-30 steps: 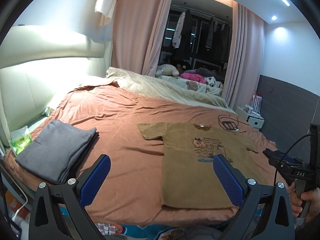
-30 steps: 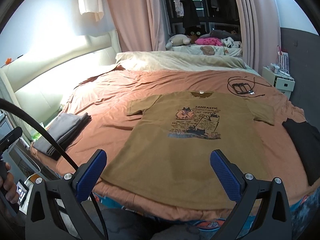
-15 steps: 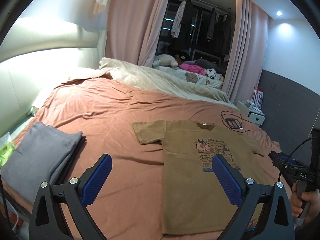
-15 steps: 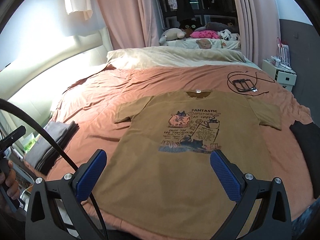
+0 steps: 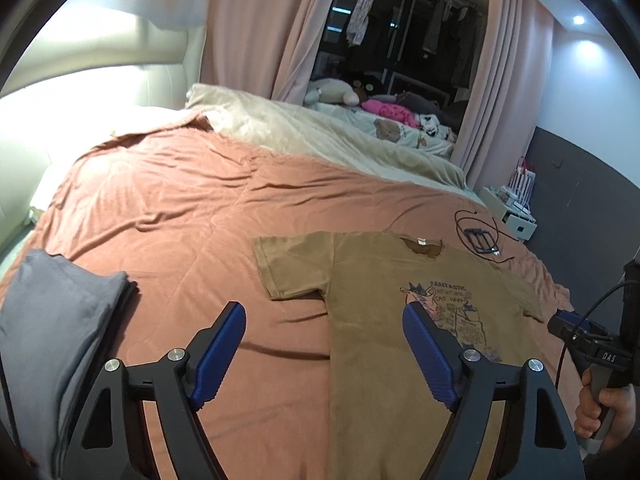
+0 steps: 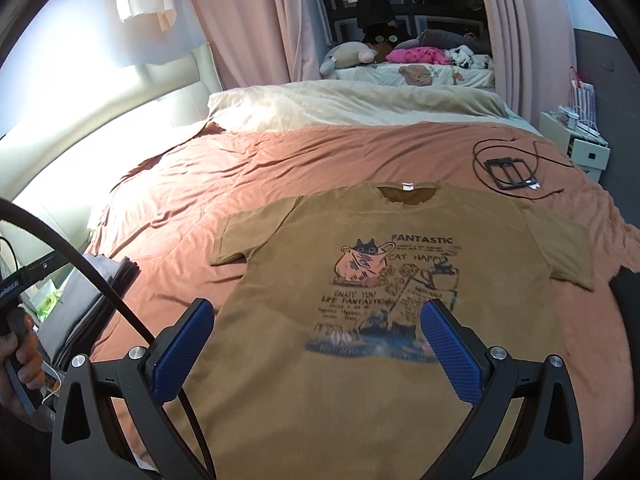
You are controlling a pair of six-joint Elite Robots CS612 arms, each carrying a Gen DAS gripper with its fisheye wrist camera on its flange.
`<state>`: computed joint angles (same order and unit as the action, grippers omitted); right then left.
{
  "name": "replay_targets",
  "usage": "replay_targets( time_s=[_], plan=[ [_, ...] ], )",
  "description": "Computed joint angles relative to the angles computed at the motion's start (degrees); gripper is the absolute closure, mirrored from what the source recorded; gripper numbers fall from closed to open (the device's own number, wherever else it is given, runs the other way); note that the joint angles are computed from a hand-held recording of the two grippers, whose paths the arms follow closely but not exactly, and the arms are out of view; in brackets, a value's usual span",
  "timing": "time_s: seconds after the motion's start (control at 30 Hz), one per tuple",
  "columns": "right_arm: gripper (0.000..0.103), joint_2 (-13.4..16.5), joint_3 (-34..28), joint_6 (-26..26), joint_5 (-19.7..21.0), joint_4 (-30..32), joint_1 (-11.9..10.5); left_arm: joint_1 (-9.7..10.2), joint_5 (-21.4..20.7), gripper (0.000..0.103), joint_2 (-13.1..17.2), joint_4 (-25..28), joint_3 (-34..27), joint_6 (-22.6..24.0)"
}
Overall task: Fold small clothes
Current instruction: 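Lower the left gripper to the olive T-shirt's side edge and close on it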
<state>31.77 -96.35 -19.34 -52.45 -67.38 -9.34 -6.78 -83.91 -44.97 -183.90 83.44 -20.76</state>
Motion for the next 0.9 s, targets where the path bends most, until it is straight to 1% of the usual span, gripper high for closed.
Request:
replay_targets(
  time_s=[0.07,0.13,0.23,0.3,0.37,0.5,0.57,0.6,0.67,0.73,0.83,0.9],
  plan=[
    [0.000,-0.98,2.58,-0.46,-0.09,-0.69,0.71,0.82,-1.73,0.023,1.33,2.15,-2.63,-0.52],
    [0.004,-2.17,5.44,-0.76,-0.18,-1.22,1.49,1.29,-2.00,0.023,2.43,4.44,-4.94,-0.42],
    [0.011,-4.00,9.65,-1.02,-0.82,-1.46,2.64,2.01,-2.81,0.026,4.31,7.34,-8.52,-0.58],
    [0.019,-5.29,12.77,-1.19,-1.23,-2.11,3.43,2.44,-3.45,0.031,5.51,9.17,-10.75,-1.07],
    [0.025,-6.34,15.35,-1.50,-1.78,-2.72,4.21,2.87,-3.62,0.033,6.97,11.13,-13.34,-1.66],
    [0.031,-8.40,20.99,-2.01,-1.89,-4.34,5.65,3.68,-4.43,0.039,9.66,14.93,-18.01,-2.70],
    [0.034,-9.18,23.58,-1.82,-1.86,-5.76,6.20,4.08,-4.71,0.040,11.19,16.70,-20.54,-3.39],
    [0.038,-9.52,24.75,-1.95,-2.01,-6.24,6.53,4.26,-4.91,0.042,11.92,17.66,-21.76,-3.60],
    [0.042,-10.26,27.24,-2.27,-2.22,-6.86,7.15,4.50,-5.36,0.046,13.55,19.98,-24.51,-3.67],
    [0.044,-10.94,29.62,-2.09,-1.86,-7.48,7.66,4.58,-5.47,0.047,14.90,21.75,-26.79,-3.55],
    [0.050,-12.31,33.84,-1.77,-1.62,-8.78,8.41,4.80,-5.42,0.048,17.52,25.08,-31.18,-3.58],
    [0.052,-13.32,36.57,-1.60,-0.98,-9.23,8.70,5.02,-5.46,0.052,19.18,27.20,-34.02,-3.73]
  ],
)
